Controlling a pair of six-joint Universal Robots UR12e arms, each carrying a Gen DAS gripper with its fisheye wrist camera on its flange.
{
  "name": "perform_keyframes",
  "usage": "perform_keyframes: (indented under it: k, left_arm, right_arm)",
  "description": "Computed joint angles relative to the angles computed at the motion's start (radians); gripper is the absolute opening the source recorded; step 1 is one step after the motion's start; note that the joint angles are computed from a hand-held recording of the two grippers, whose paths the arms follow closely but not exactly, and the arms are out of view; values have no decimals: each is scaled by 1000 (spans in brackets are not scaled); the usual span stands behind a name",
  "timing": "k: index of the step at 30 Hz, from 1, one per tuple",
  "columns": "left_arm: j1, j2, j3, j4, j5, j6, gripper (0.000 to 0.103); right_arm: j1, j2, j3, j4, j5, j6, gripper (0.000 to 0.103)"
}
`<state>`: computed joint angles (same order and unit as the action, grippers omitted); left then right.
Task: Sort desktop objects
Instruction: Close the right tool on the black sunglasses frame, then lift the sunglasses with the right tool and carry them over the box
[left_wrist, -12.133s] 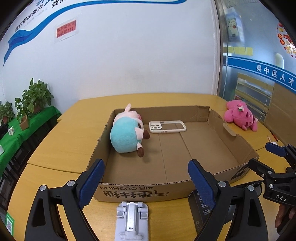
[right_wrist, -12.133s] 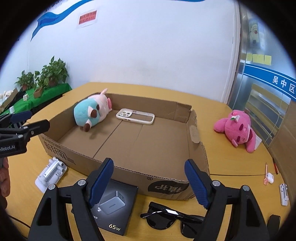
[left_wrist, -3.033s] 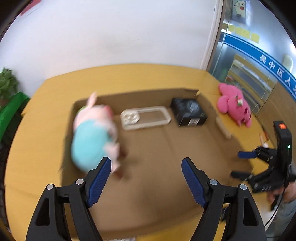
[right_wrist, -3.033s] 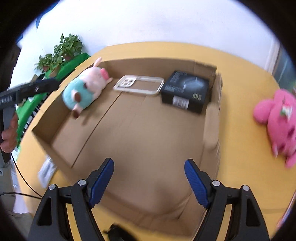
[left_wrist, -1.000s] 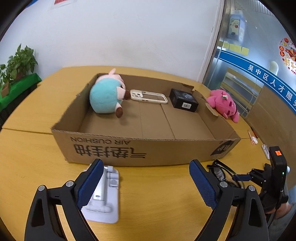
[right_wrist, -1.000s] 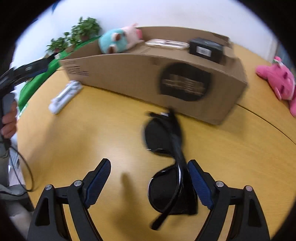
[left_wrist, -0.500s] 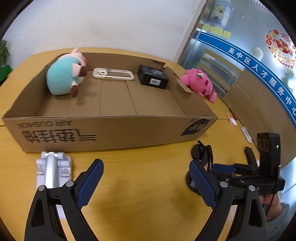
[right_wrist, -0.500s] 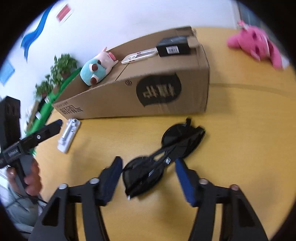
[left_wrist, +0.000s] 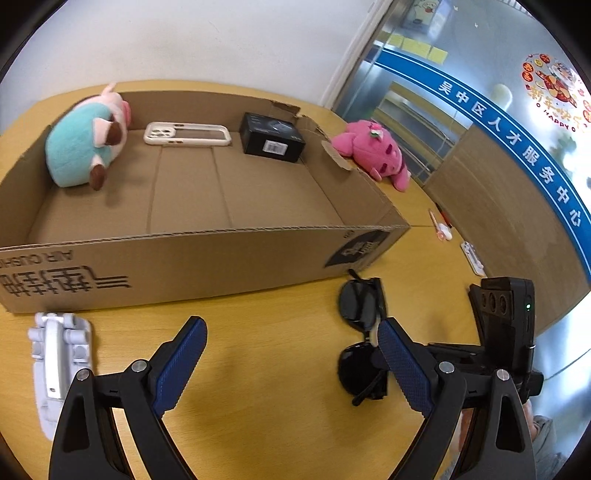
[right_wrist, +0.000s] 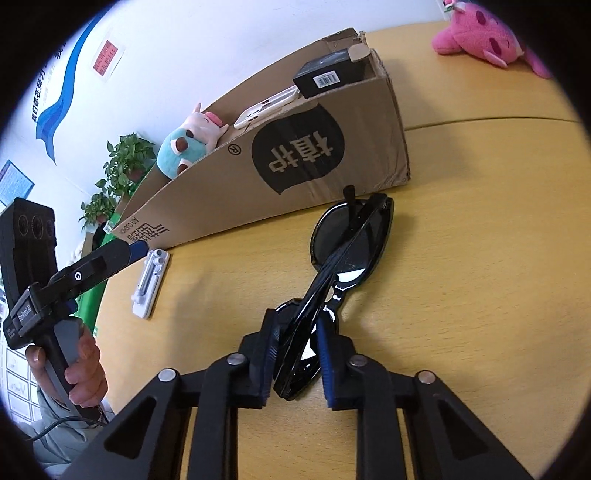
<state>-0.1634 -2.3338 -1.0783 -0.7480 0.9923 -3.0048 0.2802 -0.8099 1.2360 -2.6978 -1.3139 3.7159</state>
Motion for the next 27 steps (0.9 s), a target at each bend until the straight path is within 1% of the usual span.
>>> perform_keyframes:
  k: [2, 7, 9, 12, 13, 14, 15, 16, 17, 18, 19, 20, 22, 24, 27]
  left_arm:
    - [-6, -11, 30, -78, -26, 51, 96]
    - [-21, -28, 68, -196, -91, 140, 95]
    - [-27, -33, 75, -223, -93, 153, 95]
    - [-32, -47, 94, -263, -83, 141, 93]
    - [-32, -50, 97, -285, -82, 134, 87]
    - [-31, -55, 105, -311, -85, 132, 78]
    - [-31, -61, 115, -345, -92, 133, 72]
    - [-30, -66, 119, -370, -101, 136, 55]
    - [-31, -63, 112, -353, -89, 132, 49]
    - [-32, -62, 108, -338, -79, 131, 47]
    - [-32, -63, 111, -345, -79, 134, 40]
    - [-31, -66, 117, -361, -85, 135, 29]
    - [-30, -70, 126, -388, -90, 140, 19]
    - [-30, -71, 131, -416, -86, 150, 19]
    - [-29, -65, 121, -407, -82, 147, 19]
  right_arm:
    - [1, 5, -6, 3, 17, -16, 14]
    - [9, 14, -21, 15, 27, -57, 11]
    - [11, 17, -27, 18, 33, -63, 11]
    - [14, 22, -34, 20, 41, -68, 10]
    - [15, 24, -36, 18, 49, -66, 10]
    - [15, 25, -36, 17, 54, -68, 10]
    - [16, 27, -38, 17, 58, -69, 10]
    - [17, 29, -41, 18, 64, -72, 10]
    - [18, 31, -45, 21, 68, -78, 10]
    - [20, 31, -45, 20, 68, -78, 11]
    - [21, 32, -49, 28, 64, -83, 11]
    - [21, 33, -51, 32, 69, -89, 11]
    - [24, 37, -57, 39, 77, -97, 10]
    - [28, 40, -65, 48, 74, -109, 10]
    - [34, 44, -76, 58, 68, -115, 10]
